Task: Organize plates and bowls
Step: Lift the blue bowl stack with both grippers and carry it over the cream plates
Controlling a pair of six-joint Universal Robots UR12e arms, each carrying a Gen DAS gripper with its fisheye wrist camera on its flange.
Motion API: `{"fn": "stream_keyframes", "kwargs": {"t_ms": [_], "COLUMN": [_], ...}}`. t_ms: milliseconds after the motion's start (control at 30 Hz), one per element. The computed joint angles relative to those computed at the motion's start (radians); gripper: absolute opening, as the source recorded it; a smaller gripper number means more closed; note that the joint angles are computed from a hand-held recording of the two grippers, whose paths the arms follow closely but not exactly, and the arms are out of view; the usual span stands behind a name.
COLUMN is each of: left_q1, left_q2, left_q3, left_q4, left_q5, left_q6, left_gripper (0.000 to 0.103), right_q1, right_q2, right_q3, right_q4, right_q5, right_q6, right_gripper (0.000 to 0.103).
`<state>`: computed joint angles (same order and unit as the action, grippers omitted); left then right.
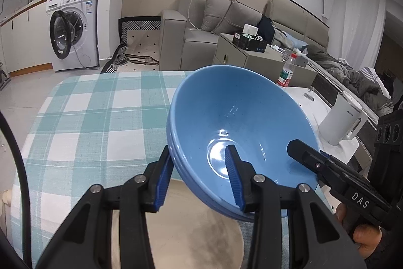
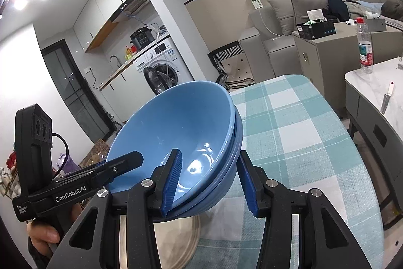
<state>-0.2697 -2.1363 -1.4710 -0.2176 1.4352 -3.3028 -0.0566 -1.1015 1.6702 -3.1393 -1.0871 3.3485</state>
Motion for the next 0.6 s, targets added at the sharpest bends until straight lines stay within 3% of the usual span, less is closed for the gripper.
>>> {"fn": "stream_keyframes", "kwargs": {"t_ms": [600], "left_q1": [0.026], "left_q2": [0.064], "left_q3": [-0.113], "left_q4": [0.083], "left_q5": [0.033], "left_q6": [-0.063], "left_gripper": [0.040], "right_q1": [0.027], "right_q2": [-0.016], "right_q3": [0.000], "right_q4": [0.043], "right_q5": [0.066], "right_q6": [-0.073], "right_gripper": [0.046]}}
